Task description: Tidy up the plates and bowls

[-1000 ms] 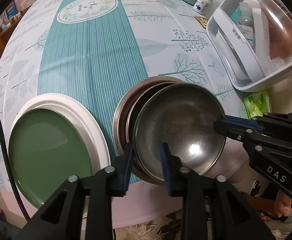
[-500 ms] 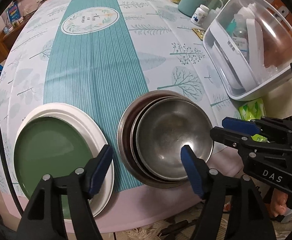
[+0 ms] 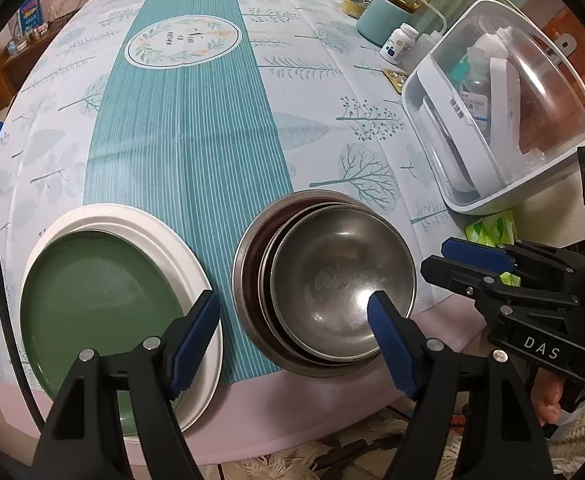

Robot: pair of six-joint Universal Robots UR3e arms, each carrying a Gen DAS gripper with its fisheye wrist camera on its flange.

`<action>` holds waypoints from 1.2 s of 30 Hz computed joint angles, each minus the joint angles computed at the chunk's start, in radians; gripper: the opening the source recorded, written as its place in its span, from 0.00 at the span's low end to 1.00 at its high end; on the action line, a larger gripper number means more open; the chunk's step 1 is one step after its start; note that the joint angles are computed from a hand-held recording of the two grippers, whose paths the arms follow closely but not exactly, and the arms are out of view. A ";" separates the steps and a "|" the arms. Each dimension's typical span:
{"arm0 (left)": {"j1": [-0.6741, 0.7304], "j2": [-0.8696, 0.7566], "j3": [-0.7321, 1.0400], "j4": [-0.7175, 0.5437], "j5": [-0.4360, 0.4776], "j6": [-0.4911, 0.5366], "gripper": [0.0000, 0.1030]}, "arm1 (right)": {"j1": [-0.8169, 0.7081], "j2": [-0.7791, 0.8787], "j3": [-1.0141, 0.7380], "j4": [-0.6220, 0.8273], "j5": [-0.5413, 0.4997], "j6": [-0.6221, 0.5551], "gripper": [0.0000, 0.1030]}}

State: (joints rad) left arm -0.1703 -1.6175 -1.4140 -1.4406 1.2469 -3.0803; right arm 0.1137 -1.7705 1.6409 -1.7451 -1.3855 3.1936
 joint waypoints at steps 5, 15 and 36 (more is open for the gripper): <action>0.014 -0.003 -0.039 0.038 -0.013 0.022 0.73 | -0.010 -0.024 0.046 -0.040 0.002 -0.040 0.32; 0.100 -0.012 -0.136 0.036 -0.146 0.070 0.73 | -0.111 -0.038 0.143 -0.036 0.115 -0.125 0.32; 0.119 -0.093 -0.129 0.010 -0.223 0.068 0.67 | -0.184 -0.013 0.216 -0.030 0.227 -0.136 0.35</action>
State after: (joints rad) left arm -0.0515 -1.7106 -1.5429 -1.4302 1.0241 -3.0127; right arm -0.0705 -1.7839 1.8566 -1.7755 -1.1582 3.0578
